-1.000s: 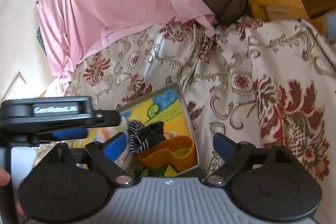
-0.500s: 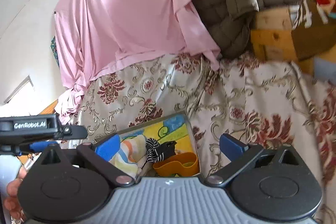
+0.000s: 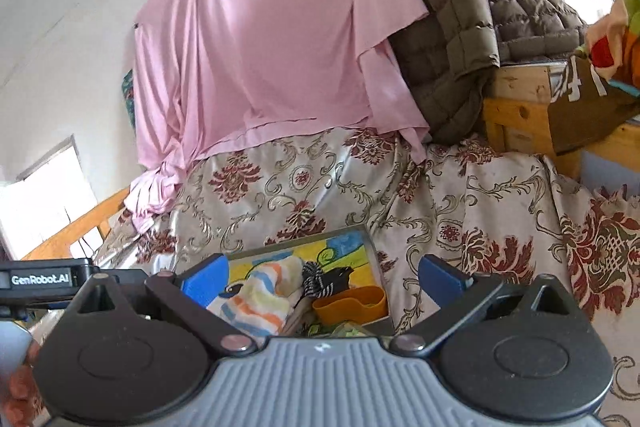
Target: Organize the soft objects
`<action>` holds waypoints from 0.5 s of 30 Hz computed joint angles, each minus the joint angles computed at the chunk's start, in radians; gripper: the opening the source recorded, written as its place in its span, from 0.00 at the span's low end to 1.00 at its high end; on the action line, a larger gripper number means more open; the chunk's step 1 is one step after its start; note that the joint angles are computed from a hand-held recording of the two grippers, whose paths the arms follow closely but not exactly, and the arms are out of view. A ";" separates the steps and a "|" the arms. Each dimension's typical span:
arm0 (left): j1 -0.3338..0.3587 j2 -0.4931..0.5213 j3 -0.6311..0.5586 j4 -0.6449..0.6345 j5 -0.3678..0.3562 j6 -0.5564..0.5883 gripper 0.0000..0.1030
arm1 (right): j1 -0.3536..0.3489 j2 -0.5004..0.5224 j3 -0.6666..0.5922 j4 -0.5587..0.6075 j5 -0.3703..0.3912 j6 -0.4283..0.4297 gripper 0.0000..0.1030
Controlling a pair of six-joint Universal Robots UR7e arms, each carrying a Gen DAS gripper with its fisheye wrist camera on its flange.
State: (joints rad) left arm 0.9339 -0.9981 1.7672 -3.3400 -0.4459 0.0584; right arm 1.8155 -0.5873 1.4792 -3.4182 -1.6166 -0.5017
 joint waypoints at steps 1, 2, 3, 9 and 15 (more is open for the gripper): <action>-0.004 -0.005 0.015 -0.014 0.004 0.002 0.95 | 0.002 -0.001 0.006 -0.004 -0.004 -0.006 1.00; -0.010 -0.010 0.031 -0.034 0.010 0.007 0.95 | 0.003 -0.004 0.017 -0.009 -0.004 -0.010 1.00; -0.014 -0.013 0.044 -0.056 0.016 0.015 0.95 | 0.004 -0.006 0.027 -0.015 -0.003 -0.014 1.00; -0.044 -0.009 0.112 -0.250 0.061 0.112 0.97 | 0.007 -0.026 0.104 -0.076 -0.006 -0.024 1.00; -0.079 -0.016 0.200 -0.430 0.102 0.180 0.99 | 0.013 -0.059 0.202 -0.134 -0.003 -0.019 1.00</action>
State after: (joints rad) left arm 0.8545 -1.0145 1.9671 -3.7696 -0.3441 0.2384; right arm 1.8290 -0.6461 1.6812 -3.5527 -1.6196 -0.5209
